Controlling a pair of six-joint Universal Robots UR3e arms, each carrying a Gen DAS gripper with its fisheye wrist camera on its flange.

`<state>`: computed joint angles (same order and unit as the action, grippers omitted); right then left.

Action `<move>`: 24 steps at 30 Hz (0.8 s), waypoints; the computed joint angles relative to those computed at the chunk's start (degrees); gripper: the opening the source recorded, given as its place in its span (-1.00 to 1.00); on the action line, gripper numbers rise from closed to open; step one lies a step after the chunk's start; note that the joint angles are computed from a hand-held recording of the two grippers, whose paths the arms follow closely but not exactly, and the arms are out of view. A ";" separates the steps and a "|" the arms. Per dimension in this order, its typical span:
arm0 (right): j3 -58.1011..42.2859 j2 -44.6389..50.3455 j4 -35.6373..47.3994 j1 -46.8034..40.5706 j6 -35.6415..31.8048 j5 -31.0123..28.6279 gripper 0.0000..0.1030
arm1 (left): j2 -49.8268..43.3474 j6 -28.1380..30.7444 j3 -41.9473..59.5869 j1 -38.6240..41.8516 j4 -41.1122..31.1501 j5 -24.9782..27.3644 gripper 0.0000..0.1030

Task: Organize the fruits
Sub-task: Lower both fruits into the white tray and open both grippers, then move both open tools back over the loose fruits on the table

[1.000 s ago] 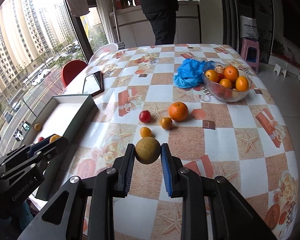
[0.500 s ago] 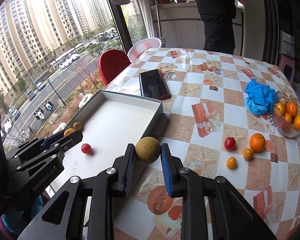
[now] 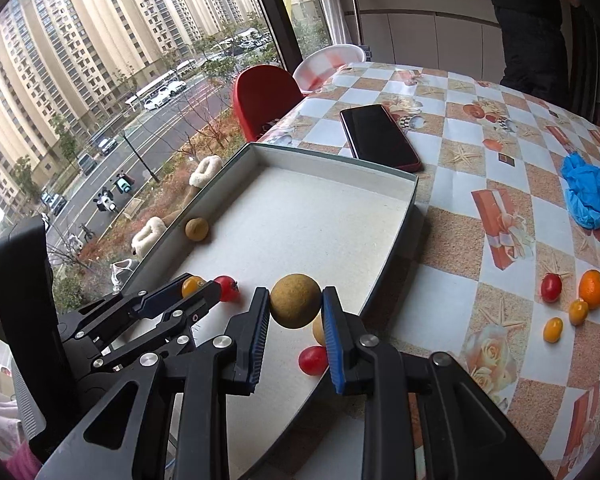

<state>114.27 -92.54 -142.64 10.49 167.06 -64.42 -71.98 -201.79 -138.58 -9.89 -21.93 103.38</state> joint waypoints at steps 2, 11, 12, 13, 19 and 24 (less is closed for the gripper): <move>-0.63 1.14 -0.05 0.89 -0.07 -0.59 -0.44 | -0.74 -0.24 -0.47 -0.15 0.50 0.16 -0.54; 1.14 -0.48 -0.91 -0.58 -1.49 -0.43 0.67 | -5.24 -3.77 -1.60 -7.02 6.85 10.14 0.97; 1.38 -1.00 -0.71 -1.15 -1.75 -0.79 0.72 | -5.34 -3.68 -1.24 -7.40 6.42 10.28 0.97; 1.55 -1.47 -0.35 -1.89 -1.91 -1.06 0.74 | -5.52 -3.57 -0.54 -7.51 5.28 9.97 0.97; 7.26 -8.53 1.98 -12.97 -4.80 2.40 0.78 | -7.61 -5.55 4.15 -10.92 0.74 11.95 0.97; 12.20 -14.16 6.51 -26.44 -9.26 5.15 0.78 | -9.72 -7.29 10.28 -16.01 -2.51 12.52 0.97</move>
<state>126.46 -106.70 -136.13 -15.95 157.80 -59.26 -81.71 -209.09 -128.30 -25.90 -24.43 115.90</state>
